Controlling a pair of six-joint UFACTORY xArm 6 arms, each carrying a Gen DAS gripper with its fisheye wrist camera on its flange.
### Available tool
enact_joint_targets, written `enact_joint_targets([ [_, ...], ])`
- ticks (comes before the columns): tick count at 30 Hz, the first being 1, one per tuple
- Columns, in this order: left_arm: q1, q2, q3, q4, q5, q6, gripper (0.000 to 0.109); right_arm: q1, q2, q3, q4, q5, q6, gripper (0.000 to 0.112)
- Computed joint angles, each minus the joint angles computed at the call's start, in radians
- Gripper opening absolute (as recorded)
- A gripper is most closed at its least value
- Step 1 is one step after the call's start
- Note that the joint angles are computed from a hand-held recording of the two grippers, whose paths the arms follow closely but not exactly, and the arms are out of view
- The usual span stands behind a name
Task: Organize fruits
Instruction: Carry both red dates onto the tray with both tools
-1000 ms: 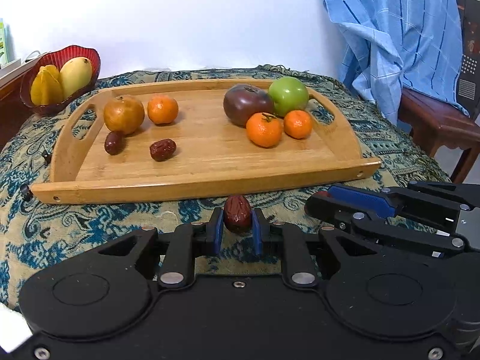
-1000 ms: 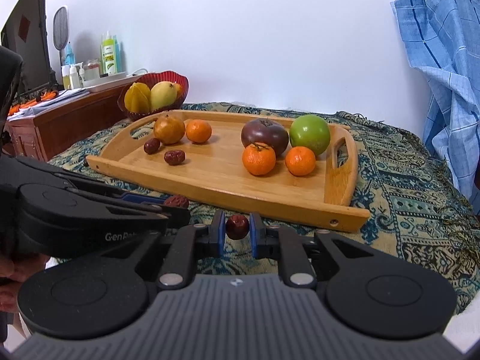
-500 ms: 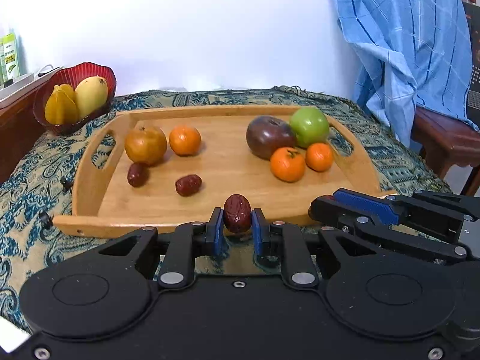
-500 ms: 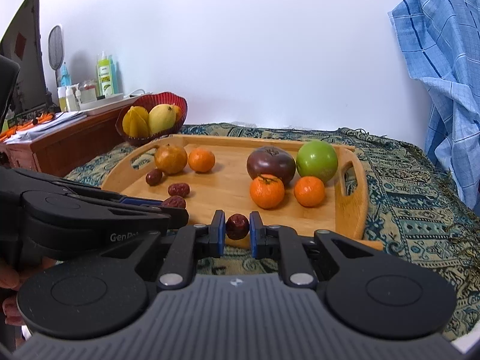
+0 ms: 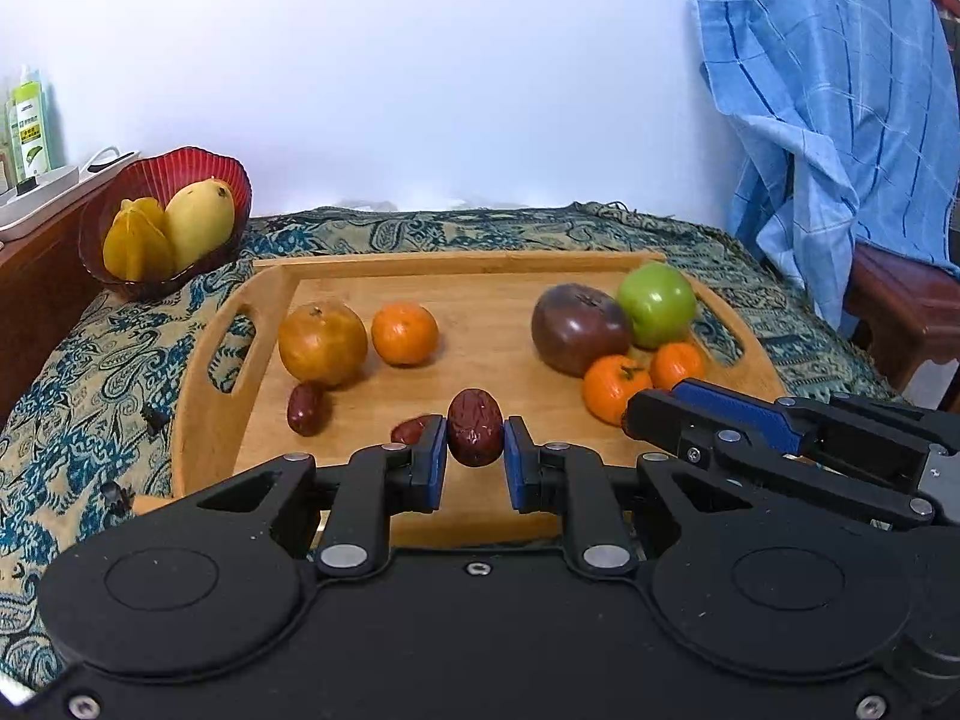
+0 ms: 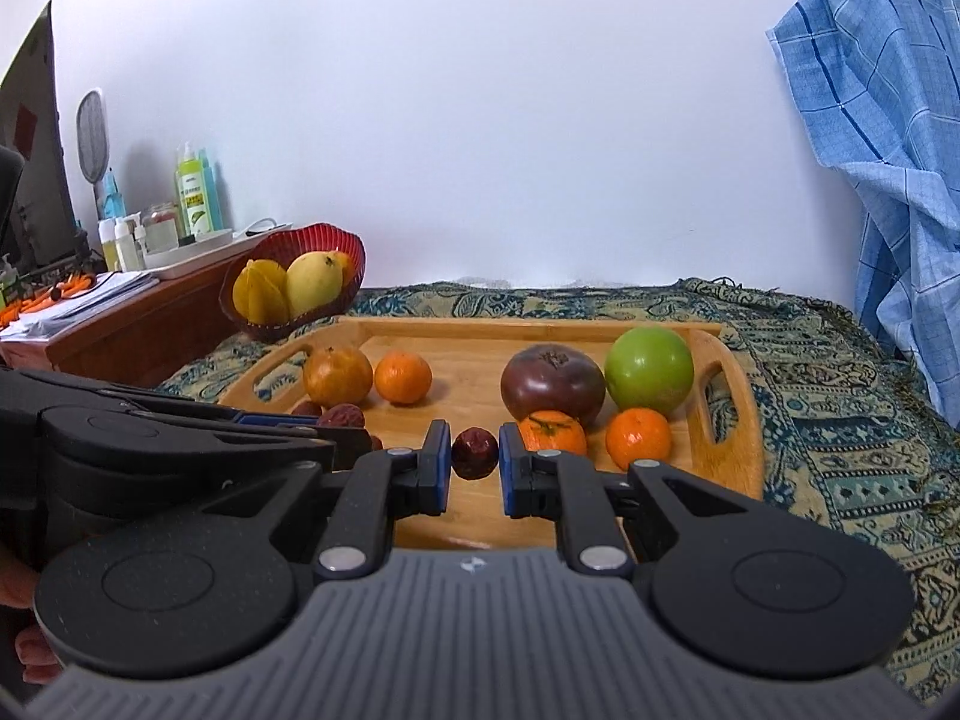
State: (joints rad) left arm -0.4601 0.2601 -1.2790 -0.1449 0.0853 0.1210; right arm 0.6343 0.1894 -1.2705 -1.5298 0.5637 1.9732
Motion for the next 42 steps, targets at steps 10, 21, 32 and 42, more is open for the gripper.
enact_joint_targets([
  [10,0.025,0.076,-0.112,0.029,0.049,-0.046,0.019,-0.027,0.062,-0.087,0.013,-0.007,0.016,0.020],
  [21,0.056,0.173,-0.240,0.060,0.115,-0.090,0.019,-0.049,0.159,-0.196,0.089,-0.021,-0.062,0.020],
  [32,0.065,0.253,-0.344,0.029,0.143,-0.063,0.019,-0.072,0.221,-0.259,0.106,-0.037,-0.050,0.020],
  [42,0.067,0.301,-0.408,0.003,0.162,-0.053,0.019,-0.086,0.250,-0.287,0.118,-0.051,-0.028,0.020],
])
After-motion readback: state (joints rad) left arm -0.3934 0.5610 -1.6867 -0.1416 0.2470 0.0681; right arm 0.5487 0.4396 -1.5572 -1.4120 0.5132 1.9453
